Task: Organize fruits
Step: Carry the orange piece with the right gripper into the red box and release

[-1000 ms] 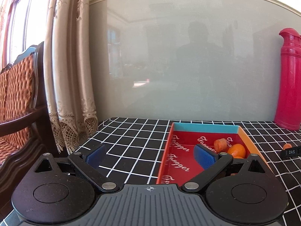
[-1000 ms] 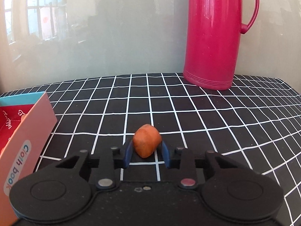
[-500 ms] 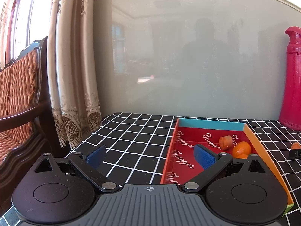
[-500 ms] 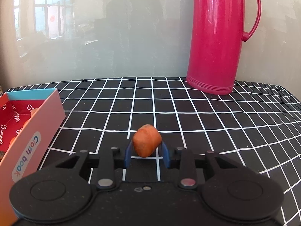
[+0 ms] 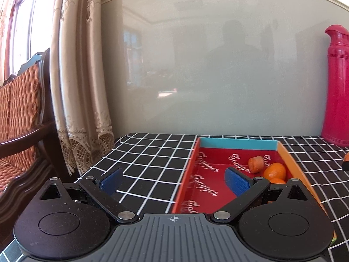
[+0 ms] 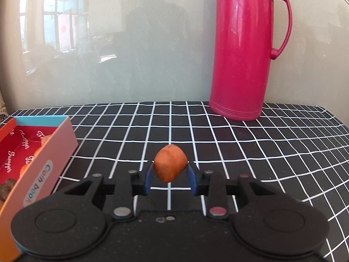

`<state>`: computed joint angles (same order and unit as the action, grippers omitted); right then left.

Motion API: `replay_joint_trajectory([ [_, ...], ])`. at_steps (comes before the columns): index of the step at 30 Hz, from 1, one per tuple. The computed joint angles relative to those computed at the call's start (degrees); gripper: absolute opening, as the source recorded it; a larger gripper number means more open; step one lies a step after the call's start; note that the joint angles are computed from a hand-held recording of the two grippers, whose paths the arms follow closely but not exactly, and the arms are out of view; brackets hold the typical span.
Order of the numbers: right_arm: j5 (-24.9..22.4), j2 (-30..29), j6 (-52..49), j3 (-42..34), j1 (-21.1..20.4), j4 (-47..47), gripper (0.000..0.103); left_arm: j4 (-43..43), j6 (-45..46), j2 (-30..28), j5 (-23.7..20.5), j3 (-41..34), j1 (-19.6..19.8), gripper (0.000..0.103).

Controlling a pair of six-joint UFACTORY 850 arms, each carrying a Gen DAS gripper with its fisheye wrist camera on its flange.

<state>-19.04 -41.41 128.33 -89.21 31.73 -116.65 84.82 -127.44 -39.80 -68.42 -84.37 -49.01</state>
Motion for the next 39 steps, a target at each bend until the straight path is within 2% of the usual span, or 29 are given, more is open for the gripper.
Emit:
replay_joint_trajectory([
  [25,2.6,-0.3,7.1,-2.7,7.1,-13.2,0.032,-4.0,-7.7,8.4,-2.4,13.3,1.7,0.099],
  [39,10.5,-4.2,7.5,-9.5,10.6,-17.2,0.032,-3.2,-9.2,8.7,-2.1,13.6,0.7,0.099],
])
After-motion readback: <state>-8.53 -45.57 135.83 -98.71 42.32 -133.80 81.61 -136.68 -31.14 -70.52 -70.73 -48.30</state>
